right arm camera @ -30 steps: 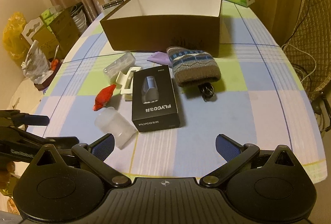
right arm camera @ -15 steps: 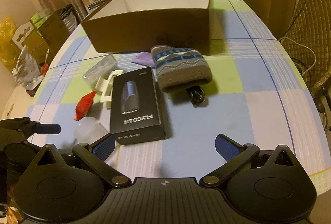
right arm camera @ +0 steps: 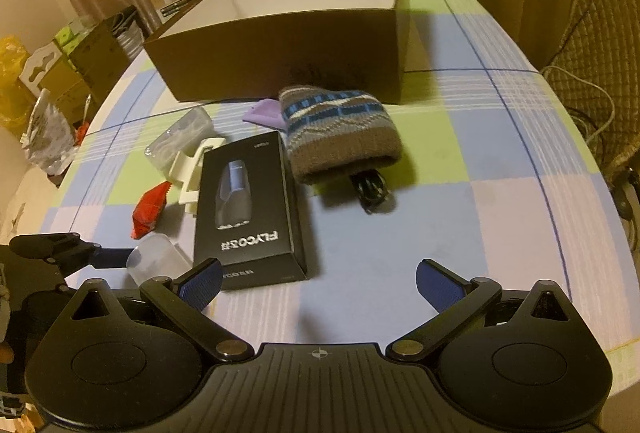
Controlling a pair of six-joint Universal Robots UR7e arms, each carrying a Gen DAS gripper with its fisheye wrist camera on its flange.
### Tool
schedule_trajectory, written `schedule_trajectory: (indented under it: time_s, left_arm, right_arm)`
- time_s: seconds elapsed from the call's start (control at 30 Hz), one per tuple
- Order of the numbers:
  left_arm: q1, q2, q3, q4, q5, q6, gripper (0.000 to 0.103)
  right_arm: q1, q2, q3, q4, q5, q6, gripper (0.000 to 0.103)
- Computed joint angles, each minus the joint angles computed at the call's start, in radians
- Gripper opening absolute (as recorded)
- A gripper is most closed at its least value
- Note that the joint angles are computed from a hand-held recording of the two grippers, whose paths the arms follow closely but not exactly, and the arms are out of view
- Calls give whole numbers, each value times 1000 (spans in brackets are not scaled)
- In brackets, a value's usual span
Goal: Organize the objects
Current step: 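Grasp the clear plastic cylinder with the left gripper while the right gripper grasps the black FLYCO box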
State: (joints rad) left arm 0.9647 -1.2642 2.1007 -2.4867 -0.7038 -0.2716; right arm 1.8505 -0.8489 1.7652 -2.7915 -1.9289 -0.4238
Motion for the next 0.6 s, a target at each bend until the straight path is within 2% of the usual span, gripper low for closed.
schedule_trajectory:
  time_s: [0.13, 0.33, 0.6]
  left_arm:
    - [-8, -52, 34, 8, 29, -45, 71]
    - [-11, -134, 61, 115, 98, -182, 71]
    - [-3, -201, 57, 249, 166, -330, 71]
  right_arm:
    - [6, 22, -21, 19, 23, -29, 101]
    - [22, 80, -69, 43, 48, -87, 101]
    - [48, 201, -170, 79, -3, -149, 95]
